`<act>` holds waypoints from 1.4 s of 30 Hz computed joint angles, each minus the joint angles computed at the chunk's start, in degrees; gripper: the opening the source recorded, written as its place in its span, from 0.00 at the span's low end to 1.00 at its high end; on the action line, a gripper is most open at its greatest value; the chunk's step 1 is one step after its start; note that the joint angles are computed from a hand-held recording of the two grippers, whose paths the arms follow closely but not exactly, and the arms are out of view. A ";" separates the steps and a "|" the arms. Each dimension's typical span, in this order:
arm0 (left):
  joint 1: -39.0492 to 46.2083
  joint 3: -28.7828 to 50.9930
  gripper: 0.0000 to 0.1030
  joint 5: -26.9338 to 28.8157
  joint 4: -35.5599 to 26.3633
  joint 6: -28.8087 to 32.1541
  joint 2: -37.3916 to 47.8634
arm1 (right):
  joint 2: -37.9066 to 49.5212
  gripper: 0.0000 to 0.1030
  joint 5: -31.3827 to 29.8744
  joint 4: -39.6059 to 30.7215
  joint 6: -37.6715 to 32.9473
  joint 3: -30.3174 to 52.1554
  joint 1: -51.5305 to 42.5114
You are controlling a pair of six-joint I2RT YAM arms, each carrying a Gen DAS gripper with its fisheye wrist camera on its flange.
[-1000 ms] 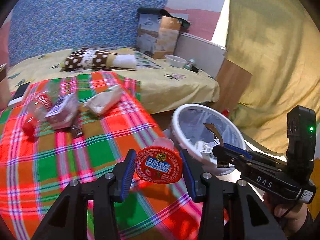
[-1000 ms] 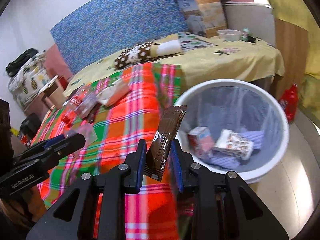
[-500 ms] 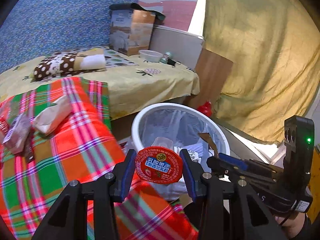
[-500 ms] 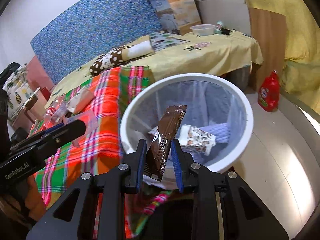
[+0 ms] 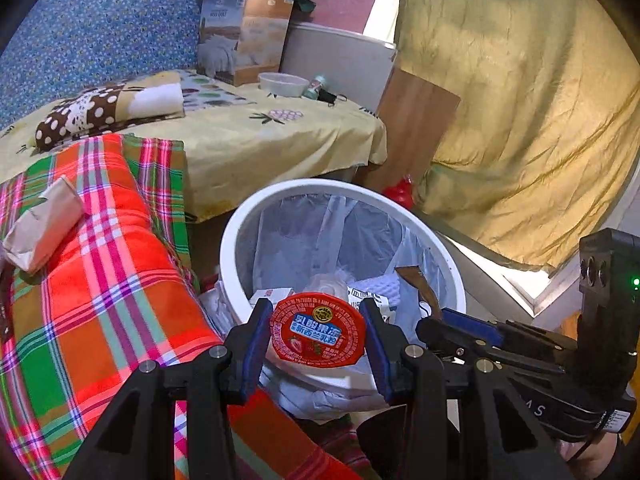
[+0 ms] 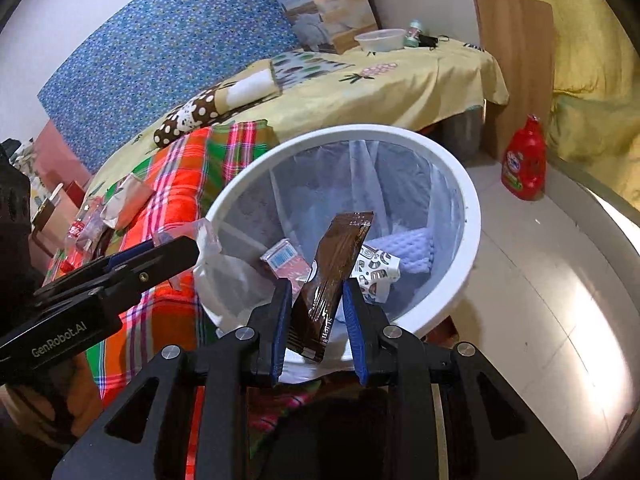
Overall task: Collect trash
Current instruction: 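Carry the jelly cup and brown wrapper over the bin and open both tools, then move both open tools back toward the trash on the cloth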
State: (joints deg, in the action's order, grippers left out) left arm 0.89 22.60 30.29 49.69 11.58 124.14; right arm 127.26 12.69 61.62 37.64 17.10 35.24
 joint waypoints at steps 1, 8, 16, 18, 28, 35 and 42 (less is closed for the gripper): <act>-0.43 0.48 0.44 -0.51 -0.18 -0.12 0.45 | -0.21 0.28 0.13 -0.78 0.12 0.25 -0.05; -1.67 2.02 0.44 -0.86 -1.42 -0.11 1.33 | 0.07 0.38 0.83 0.03 0.59 -0.45 -0.55; -1.12 1.46 0.54 -1.04 -0.45 -0.37 1.34 | -0.29 0.38 0.97 1.31 0.29 -1.28 -0.19; -0.25 0.81 0.54 -0.22 -0.20 -0.05 0.90 | -0.71 0.38 1.19 1.13 0.07 -1.32 0.40; 8.08 -3.77 0.54 4.31 -1.84 3.23 -3.62 | -4.34 0.38 2.77 -0.47 -0.84 -1.41 4.13; 15.83 -7.72 0.54 7.05 -3.65 7.16 -8.18 | -7.07 0.38 4.48 -3.53 -1.19 -0.14 8.39; 24.98 -10.74 0.54 9.32 -5.92 12.49 -11.38 | -9.08 0.38 6.56 -6.11 -0.93 1.24 13.68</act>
